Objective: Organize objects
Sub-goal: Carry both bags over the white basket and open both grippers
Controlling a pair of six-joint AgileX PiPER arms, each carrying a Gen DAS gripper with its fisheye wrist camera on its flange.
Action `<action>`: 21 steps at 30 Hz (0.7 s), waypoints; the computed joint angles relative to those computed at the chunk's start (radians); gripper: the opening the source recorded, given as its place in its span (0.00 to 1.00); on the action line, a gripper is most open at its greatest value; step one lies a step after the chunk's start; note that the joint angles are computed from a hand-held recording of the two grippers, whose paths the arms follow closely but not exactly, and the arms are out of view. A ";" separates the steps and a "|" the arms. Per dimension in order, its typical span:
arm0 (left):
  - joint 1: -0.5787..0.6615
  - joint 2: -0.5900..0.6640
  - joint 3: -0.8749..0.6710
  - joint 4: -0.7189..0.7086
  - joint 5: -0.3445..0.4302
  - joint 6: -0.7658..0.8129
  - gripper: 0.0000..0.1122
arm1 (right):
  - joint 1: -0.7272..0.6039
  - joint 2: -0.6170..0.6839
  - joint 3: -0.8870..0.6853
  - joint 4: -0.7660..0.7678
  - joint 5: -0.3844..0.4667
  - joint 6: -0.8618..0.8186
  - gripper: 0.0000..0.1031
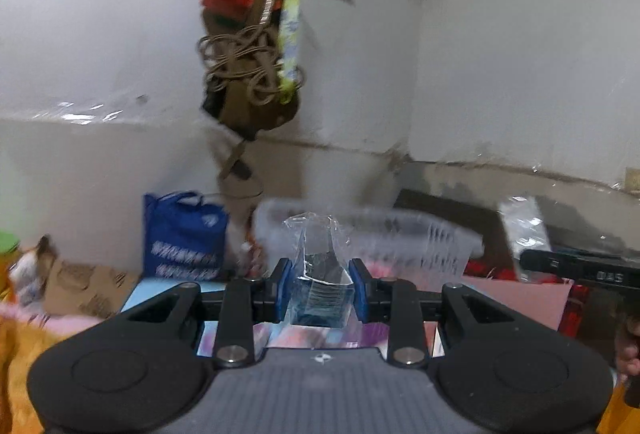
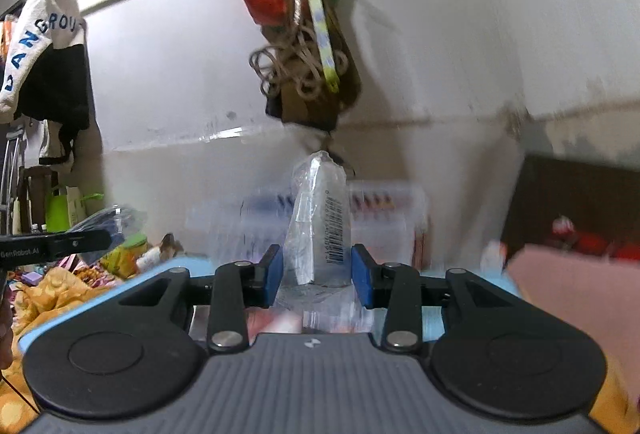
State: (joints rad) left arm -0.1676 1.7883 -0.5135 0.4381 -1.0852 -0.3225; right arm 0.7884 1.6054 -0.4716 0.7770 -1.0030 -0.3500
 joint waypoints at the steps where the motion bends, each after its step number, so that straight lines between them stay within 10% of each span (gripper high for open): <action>1: -0.016 -0.010 -0.065 0.014 0.067 -0.036 0.31 | -0.034 -0.004 -0.056 -0.004 0.052 -0.058 0.39; 7: -0.106 0.075 -0.518 0.172 0.461 -0.322 0.31 | -0.228 0.096 -0.396 0.001 0.367 -0.244 0.39; 12: -0.156 0.211 -0.760 0.366 0.670 -0.536 0.41 | -0.272 0.189 -0.484 -0.001 0.418 -0.258 0.44; 14: -0.180 0.241 -0.790 0.259 0.727 -0.445 0.61 | -0.256 0.215 -0.486 0.045 0.364 -0.285 0.76; 21: -0.124 0.073 -0.379 0.048 0.404 -0.192 0.77 | -0.117 0.081 -0.076 -0.090 0.044 0.056 1.00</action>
State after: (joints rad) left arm -0.2916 1.8612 -0.8927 0.4857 -0.6814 -0.5142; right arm 0.6718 1.6867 -0.5480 0.6866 -0.9590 -0.2936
